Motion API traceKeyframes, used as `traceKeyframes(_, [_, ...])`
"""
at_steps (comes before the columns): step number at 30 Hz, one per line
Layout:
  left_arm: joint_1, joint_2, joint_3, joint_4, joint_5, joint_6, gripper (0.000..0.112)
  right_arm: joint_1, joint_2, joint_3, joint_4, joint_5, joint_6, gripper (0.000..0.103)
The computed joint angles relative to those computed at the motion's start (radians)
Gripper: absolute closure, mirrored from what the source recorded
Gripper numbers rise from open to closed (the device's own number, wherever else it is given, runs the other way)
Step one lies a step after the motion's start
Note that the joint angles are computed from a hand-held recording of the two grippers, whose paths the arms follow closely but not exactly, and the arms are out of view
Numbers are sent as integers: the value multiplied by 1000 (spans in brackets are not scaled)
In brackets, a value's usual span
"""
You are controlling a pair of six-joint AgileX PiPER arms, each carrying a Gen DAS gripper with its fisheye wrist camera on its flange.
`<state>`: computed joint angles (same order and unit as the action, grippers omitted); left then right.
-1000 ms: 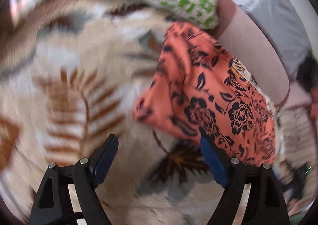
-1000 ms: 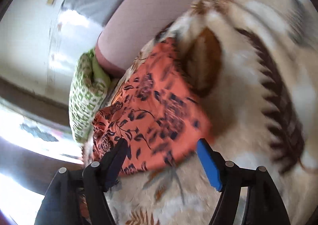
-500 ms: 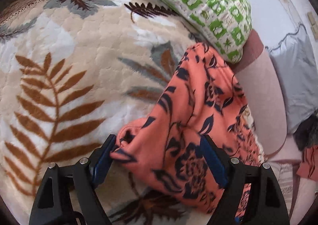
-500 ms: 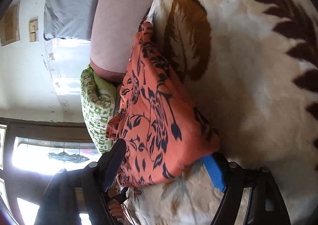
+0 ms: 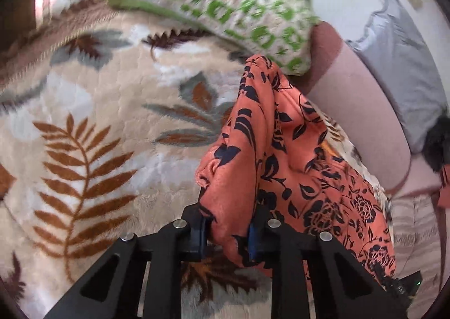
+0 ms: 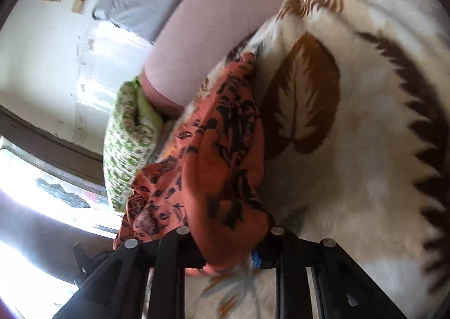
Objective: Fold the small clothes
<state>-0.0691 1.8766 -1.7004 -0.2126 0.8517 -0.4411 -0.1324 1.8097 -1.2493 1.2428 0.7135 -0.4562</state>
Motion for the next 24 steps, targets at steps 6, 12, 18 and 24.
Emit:
traceKeyframes(6, [45, -265, 309, -106, 7, 155, 90, -58, -275, 243, -63, 32, 38, 83])
traceKeyframes(12, [153, -600, 712, -191, 92, 280, 82, -147, -583, 508, -271, 200, 202, 82])
traceKeyframes(18, [54, -822, 815, 92, 68, 144, 67, -137, -728, 451, -509, 420, 357, 78])
traceKeyframes(24, [-220, -757, 727, 445, 40, -122, 39, 267, -597, 150, -593, 299, 478, 50])
